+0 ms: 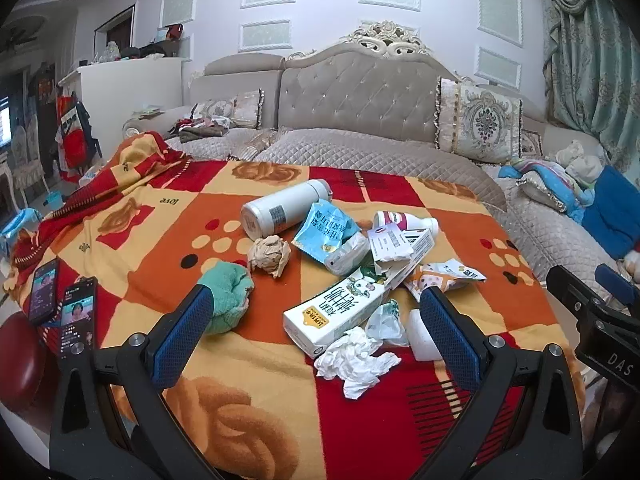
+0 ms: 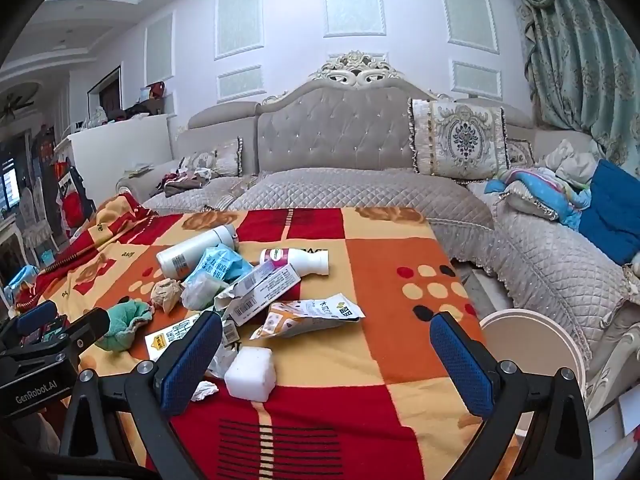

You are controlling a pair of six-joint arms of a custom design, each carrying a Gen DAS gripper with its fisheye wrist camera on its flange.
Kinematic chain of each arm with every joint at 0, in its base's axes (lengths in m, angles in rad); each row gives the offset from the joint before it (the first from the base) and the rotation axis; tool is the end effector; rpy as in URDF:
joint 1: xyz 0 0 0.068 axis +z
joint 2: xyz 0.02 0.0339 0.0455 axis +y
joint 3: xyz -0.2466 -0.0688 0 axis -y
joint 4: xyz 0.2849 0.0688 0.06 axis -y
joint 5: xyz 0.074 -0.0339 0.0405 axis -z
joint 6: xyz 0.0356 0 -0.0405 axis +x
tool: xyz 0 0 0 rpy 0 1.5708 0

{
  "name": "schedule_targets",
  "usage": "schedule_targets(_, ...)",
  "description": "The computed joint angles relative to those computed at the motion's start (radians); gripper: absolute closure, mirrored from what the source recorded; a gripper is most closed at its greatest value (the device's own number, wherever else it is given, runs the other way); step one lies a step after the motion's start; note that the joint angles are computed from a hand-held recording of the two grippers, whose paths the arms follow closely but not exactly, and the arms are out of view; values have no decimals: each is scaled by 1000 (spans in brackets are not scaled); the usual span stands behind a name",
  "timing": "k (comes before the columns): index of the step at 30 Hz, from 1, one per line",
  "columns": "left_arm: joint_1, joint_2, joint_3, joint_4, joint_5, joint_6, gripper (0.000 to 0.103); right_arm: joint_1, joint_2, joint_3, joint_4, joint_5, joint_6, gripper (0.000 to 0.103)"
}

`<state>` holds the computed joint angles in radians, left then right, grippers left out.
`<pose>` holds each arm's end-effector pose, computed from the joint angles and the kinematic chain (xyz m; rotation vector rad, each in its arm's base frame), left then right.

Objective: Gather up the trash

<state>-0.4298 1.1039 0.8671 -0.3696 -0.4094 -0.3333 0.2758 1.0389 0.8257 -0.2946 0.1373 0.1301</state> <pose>0.2674 -0.1070 0.2644 -0.1272 2.1171 -0.0047 0.2722 0.0720 0.2713 -0.0673 2.0740 0.1061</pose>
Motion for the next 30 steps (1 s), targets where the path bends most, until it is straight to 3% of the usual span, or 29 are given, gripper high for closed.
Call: schedule_targets(30, 5, -7, 1, 15, 7, 3, 1, -8, -11, 11, -4, 3, 5, 0)
